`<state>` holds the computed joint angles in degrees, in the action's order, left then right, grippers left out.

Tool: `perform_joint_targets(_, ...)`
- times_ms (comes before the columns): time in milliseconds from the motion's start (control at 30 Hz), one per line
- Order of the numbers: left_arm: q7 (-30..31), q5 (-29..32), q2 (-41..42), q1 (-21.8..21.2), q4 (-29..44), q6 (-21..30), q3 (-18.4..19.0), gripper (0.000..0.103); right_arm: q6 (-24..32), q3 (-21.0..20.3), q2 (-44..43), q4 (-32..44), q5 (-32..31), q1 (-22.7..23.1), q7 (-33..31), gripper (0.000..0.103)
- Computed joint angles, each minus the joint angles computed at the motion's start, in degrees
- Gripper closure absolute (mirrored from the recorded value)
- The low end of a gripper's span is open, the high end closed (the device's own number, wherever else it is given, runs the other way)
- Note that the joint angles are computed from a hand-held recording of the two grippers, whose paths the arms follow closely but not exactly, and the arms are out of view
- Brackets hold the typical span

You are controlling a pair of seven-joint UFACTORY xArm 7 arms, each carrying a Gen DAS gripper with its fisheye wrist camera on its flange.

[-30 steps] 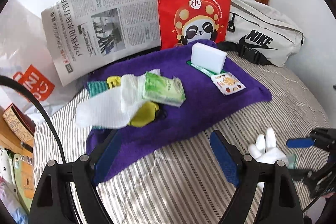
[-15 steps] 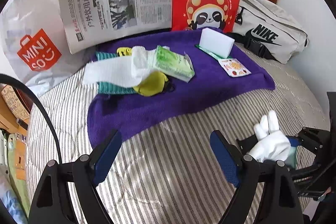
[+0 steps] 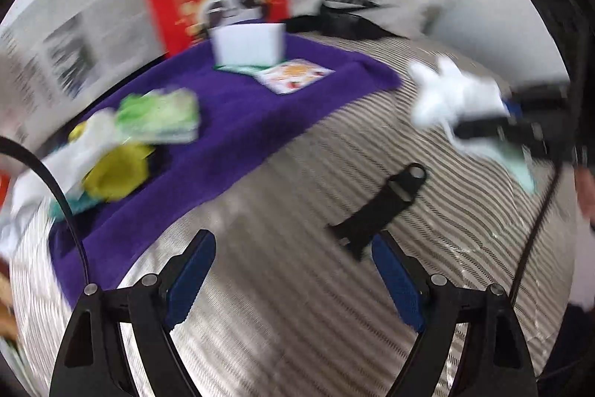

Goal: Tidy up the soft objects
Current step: 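Lift the white gloves with the right gripper and carry them toward the towel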

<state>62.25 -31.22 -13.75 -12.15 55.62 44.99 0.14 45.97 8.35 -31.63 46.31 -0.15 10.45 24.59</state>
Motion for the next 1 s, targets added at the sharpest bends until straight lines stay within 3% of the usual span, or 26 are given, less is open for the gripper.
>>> perform_joint_targets(233, 4.8, 2.2, 2.4, -2.3, 1.1, -0.2, -2.2, 0.018, 0.8, -1.7, -2.0, -1.6, -0.4, -2.9, 1.0, 0.086)
perform_joint_targets(300, 5.8, 1.6, 3.4, -2.6, 2.5, 1.5, -2.1, 0.025, 1.3, -2.1, -3.1, -2.3, -0.3, -3.3, 1.0, 0.086)
perform_joint_targets(400, 5.0, -1.0, 5.2, -2.9, 5.6, 8.4, -0.6, 0.059, 1.8, -2.5, -3.6, -2.8, 0.2, -3.4, 0.9, 0.086)
perform_joint_targets(433, 4.0, -1.4, 5.0, -1.4, 5.6, 8.4, -1.9, 0.071, 1.8, -2.5, -3.5, -2.9, 0.4, -3.4, 0.8, 0.086)
perform_joint_targets(467, 2.9, -1.2, 4.5, -1.1, 4.8, 6.8, -2.3, 0.076, 1.8, -2.5, -3.4, -3.0, 0.5, -3.4, 0.8, 0.086)
perform_joint_targets(700, -4.9, -1.5, 3.6, 2.0, 4.7, 8.8, -0.7, 0.092, 0.6, -2.2, -0.9, -1.6, 2.0, -1.7, -1.0, 0.085)
perform_joint_targets(833, -5.9, -2.8, 4.4, 3.4, 5.7, 11.8, 0.4, 0.092, -0.8, -2.1, 0.5, -0.5, 3.0, -0.5, -2.3, 0.085)
perform_joint_targets(1000, -7.4, -1.4, 3.8, 2.7, 4.3, 7.4, -1.6, 0.087, -1.5, -2.0, 1.3, 0.0, 3.7, 0.0, -2.7, 0.085)
